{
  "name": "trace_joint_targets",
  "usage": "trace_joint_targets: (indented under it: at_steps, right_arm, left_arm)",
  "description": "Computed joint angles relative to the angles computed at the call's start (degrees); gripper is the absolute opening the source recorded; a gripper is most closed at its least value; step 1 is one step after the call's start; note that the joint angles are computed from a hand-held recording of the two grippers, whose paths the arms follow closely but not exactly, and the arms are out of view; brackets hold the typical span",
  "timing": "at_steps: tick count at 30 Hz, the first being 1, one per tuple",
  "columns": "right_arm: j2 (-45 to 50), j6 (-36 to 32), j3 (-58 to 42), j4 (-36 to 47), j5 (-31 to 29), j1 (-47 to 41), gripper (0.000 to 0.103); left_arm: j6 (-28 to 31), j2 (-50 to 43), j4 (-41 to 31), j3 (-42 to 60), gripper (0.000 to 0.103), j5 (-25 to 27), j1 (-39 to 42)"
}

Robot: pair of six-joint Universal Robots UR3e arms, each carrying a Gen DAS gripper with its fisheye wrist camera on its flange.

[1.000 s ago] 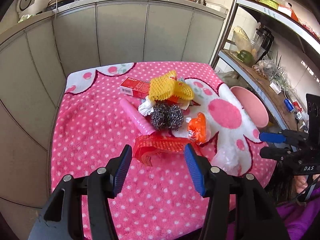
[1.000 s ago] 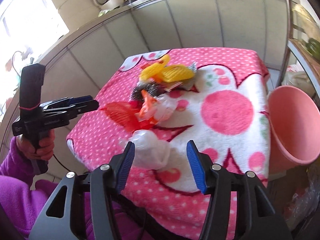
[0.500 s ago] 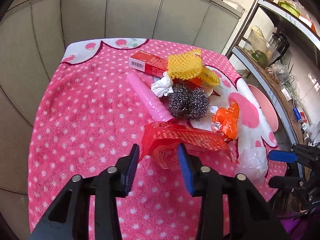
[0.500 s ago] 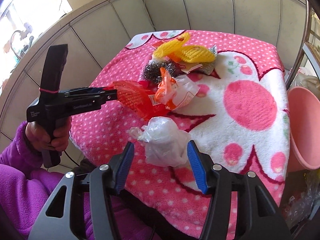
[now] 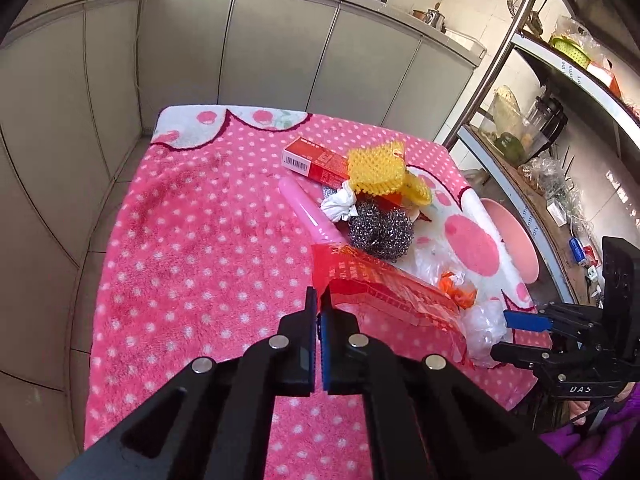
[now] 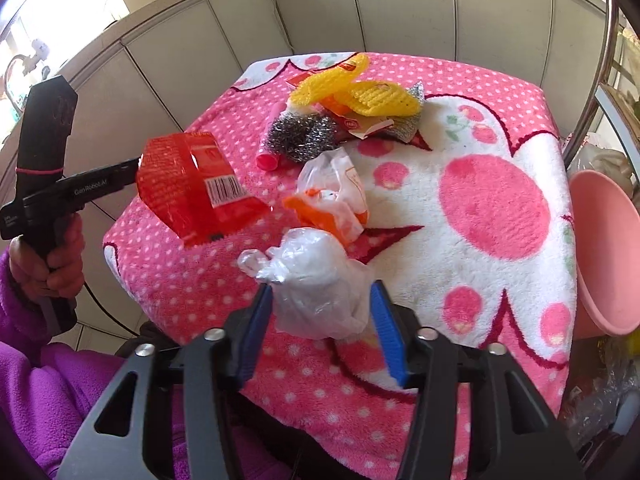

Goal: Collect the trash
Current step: 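Grasp the red mesh bag with the left tool while the right grasps the clear plastic bag, then carry the red mesh bag and clear plastic bag over the pink bucket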

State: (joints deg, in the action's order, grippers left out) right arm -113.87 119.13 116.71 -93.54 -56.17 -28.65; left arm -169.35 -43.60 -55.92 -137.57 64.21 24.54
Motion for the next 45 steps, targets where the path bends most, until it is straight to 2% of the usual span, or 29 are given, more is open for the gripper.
trace_joint_targets:
  at_steps: [4,7,10,13,17,20,23,28,33,42,45]
  right_arm:
    - [0.2,-0.57,0.14,0.76,0.19,0.47,0.031]
    - [-1.45,-3.6,-0.46,5.03,2.54,-1.88,0.03]
    - [-3.5,-8.16,-2.35,11.95,5.64,-6.53,0.029]
    - [-4.13,-12.11,-5.28,18.42,8.19,-11.72,0.029]
    - [-4.54,-13.46,-7.58,20.76,11.06,-19.1,0.029]
    - [-3.53,-10.56,-7.36,15.98,12.51,-24.33,0.029]
    - [-0.58,-4.43,-6.13,6.82,12.81,-27.76,0.029]
    - [6.4,3.89,-4.84,-6.75,12.43,-30.3,0.029]
    - [11.75,10.2,-3.31,-19.08,10.1,-29.61,0.029]
    - [21.05,15.84,-4.86,-29.96,6.57,-28.12,0.029]
    - [24.14,18.09,-5.58,-33.39,4.93,-26.78,0.029]
  left_arm:
    - [2.2,4.87,-6.35,1.63,0.001,-2.36,3.72]
    - [3.11,6.64,-8.9,3.09,0.001,-3.16,4.73]
    - [0.93,4.39,-6.32,4.75,0.001,-2.35,2.11]
    - [-3.21,-1.21,0.1,6.98,0.001,-0.29,-3.75]
    - [-9.47,-13.47,10.58,12.37,0.001,4.37,-14.92]
    - [-13.9,-23.87,16.42,18.85,0.001,7.47,-22.93]
    - [-17.48,-34.69,20.37,27.02,0.001,10.62,-30.49]
    - [-21.39,-51.95,22.03,42.85,0.001,15.51,-40.3]
    - [-23.46,-68.33,16.9,62.57,0.001,18.67,-46.93]
    - [-21.81,-91.29,6.43,95.17,0.001,25.3,-53.62]
    - [-21.78,-99.89,0.05,108.94,0.001,25.99,-54.66]
